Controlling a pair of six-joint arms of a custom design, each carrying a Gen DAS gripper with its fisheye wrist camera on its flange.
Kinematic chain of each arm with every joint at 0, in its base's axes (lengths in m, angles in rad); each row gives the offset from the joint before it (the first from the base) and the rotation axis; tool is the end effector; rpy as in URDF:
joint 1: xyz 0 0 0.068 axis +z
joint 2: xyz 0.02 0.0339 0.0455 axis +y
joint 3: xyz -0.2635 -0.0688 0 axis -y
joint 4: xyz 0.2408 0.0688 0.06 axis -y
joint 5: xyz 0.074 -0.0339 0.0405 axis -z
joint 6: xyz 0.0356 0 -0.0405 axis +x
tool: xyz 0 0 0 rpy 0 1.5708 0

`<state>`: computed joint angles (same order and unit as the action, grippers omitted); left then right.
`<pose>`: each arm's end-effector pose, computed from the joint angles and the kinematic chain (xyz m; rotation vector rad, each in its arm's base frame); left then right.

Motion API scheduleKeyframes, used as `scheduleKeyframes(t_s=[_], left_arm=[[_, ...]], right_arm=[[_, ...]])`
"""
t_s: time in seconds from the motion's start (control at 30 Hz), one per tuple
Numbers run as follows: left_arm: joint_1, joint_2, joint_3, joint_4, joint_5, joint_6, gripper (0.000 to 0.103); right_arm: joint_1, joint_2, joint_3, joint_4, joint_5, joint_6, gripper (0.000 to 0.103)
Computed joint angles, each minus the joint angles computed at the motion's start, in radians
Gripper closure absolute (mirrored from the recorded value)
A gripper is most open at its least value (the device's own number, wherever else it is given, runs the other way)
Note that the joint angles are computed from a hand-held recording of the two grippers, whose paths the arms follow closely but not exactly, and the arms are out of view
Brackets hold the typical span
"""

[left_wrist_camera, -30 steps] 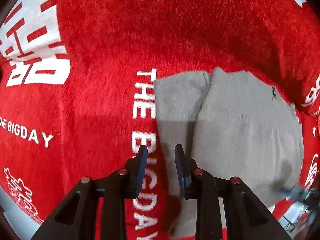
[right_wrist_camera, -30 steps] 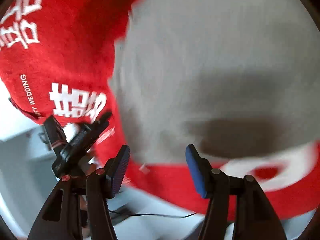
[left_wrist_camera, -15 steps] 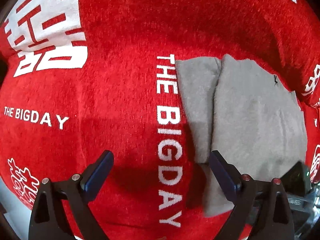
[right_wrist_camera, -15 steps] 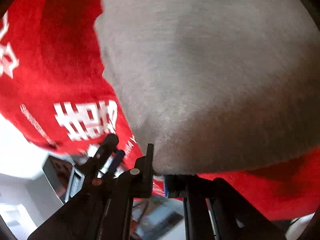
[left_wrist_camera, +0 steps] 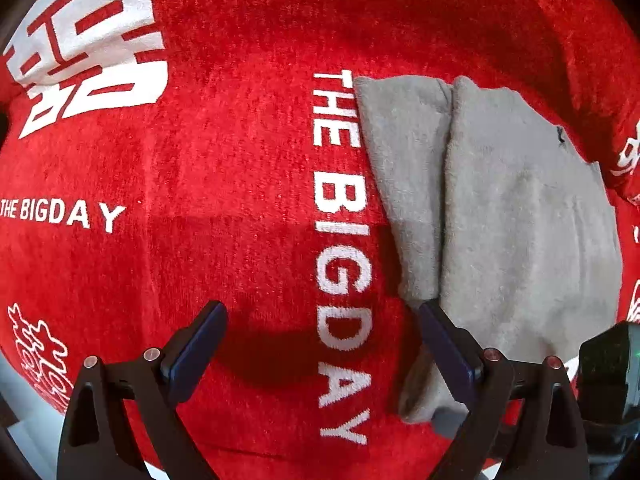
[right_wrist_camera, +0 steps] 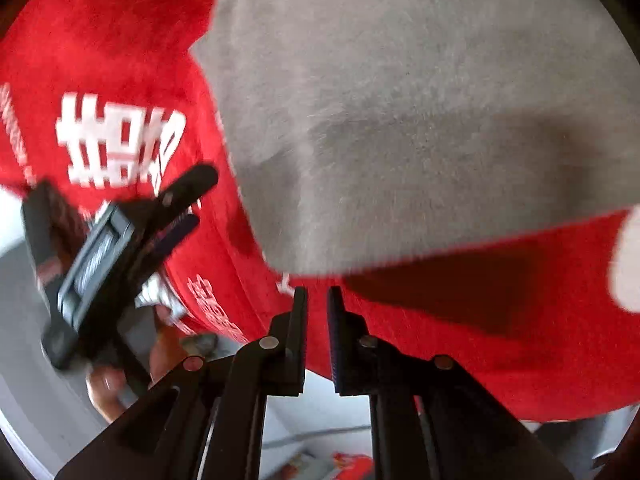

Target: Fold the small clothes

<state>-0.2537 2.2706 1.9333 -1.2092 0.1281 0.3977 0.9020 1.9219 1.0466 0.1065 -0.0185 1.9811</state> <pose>0.4242 -0.1147 0.1827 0.9949 2.9382 -0.1957 0.2411 0.3062 0.1383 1.4381 2.4230 1.1880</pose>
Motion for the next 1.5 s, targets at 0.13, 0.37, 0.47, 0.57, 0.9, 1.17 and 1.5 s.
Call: scheduleKeyframes(t_s=[0.13,0.37,0.47,0.57,0.9,1.17,1.5], left_arm=[[0.006,-0.002,0.019,-0.016,0.007,0.002,0.007],[-0.015,-0.009,0.001,0.01,-0.007,0.009,0.007],[-0.027,-0.019,-0.014,0.018,-0.012,0.006,0.007],[-0.035,-0.036,-0.034,0.03,-0.025,0.015,0.007],[-0.034,-0.022,-0.004,0.016,-0.033,0.025,0.007],[-0.037,-0.003,0.003,0.013,-0.036,0.04,0.007],[0.006,0.088,0.119,-0.095,0.039,0.021,0.007]], right_arm=[[0.009,-0.134,0.022,-0.302,0.071,-0.086,0.091],[-0.052,-0.232,-0.028,-0.634,0.091,-0.093,0.092],[-0.03,-0.275,-0.103,-0.575,0.111,-0.041,0.096],[0.001,-0.29,-0.085,-0.637,0.097,-0.031,0.095],[0.063,-0.334,-0.104,-0.597,0.142,0.046,0.047],[0.083,-0.315,-0.142,-0.457,0.183,0.124,0.047],[0.11,-0.296,-0.225,-0.241,0.269,0.231,0.044]])
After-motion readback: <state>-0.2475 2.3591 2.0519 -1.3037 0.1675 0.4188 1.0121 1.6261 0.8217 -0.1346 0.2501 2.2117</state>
